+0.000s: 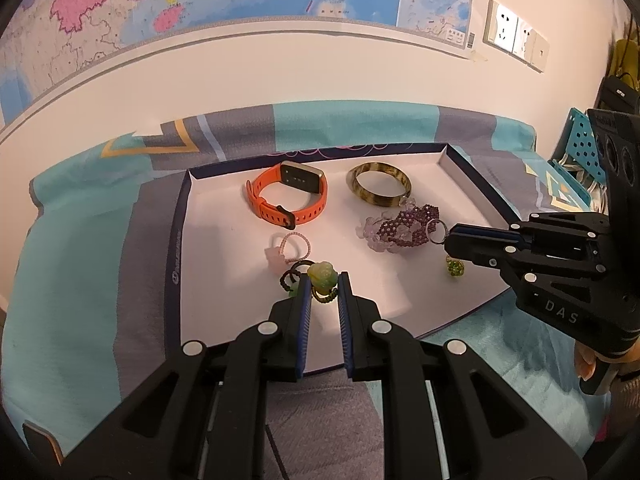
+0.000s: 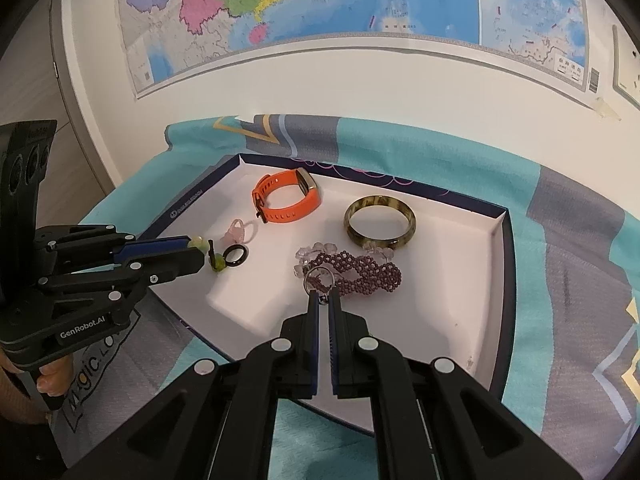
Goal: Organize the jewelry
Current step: 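Lower the silver ring into the box with the right tool while the left tool lowers the charm, then open both tools to drop the charm and silver ring into the box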
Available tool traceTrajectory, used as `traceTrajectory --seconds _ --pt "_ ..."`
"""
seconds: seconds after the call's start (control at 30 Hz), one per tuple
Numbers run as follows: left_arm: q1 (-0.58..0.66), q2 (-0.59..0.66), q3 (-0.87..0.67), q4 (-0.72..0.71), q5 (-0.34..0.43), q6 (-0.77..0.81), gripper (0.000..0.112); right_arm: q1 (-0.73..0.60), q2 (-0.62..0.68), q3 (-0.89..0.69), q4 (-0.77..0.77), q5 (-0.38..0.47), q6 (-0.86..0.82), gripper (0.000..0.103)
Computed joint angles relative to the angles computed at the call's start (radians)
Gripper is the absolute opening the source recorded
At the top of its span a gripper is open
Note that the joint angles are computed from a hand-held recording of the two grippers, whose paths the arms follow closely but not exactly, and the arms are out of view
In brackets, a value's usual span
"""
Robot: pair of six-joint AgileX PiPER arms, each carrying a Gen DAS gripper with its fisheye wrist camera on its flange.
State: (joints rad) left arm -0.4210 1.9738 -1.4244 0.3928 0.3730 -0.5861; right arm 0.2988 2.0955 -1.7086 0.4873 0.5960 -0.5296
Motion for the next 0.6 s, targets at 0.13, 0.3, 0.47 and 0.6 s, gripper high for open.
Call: traceTrajectory --seconds 0.13,0.3,0.47,0.6 --pt "0.003 0.009 -0.008 -0.011 0.006 0.007 0.014 0.002 0.011 -0.010 -0.011 0.005 0.011 0.003" --pt "0.005 0.021 -0.022 -0.023 0.014 0.015 0.014 0.002 0.019 -0.017 -0.021 0.011 0.019 0.003" --pt "0.006 0.032 -0.032 -0.029 0.021 0.017 0.014 0.000 0.029 -0.027 -0.029 0.018 0.028 0.003" --pt "0.009 0.044 -0.045 -0.038 0.031 0.024 0.014 0.001 0.037 -0.036 -0.039 0.023 0.038 0.003"
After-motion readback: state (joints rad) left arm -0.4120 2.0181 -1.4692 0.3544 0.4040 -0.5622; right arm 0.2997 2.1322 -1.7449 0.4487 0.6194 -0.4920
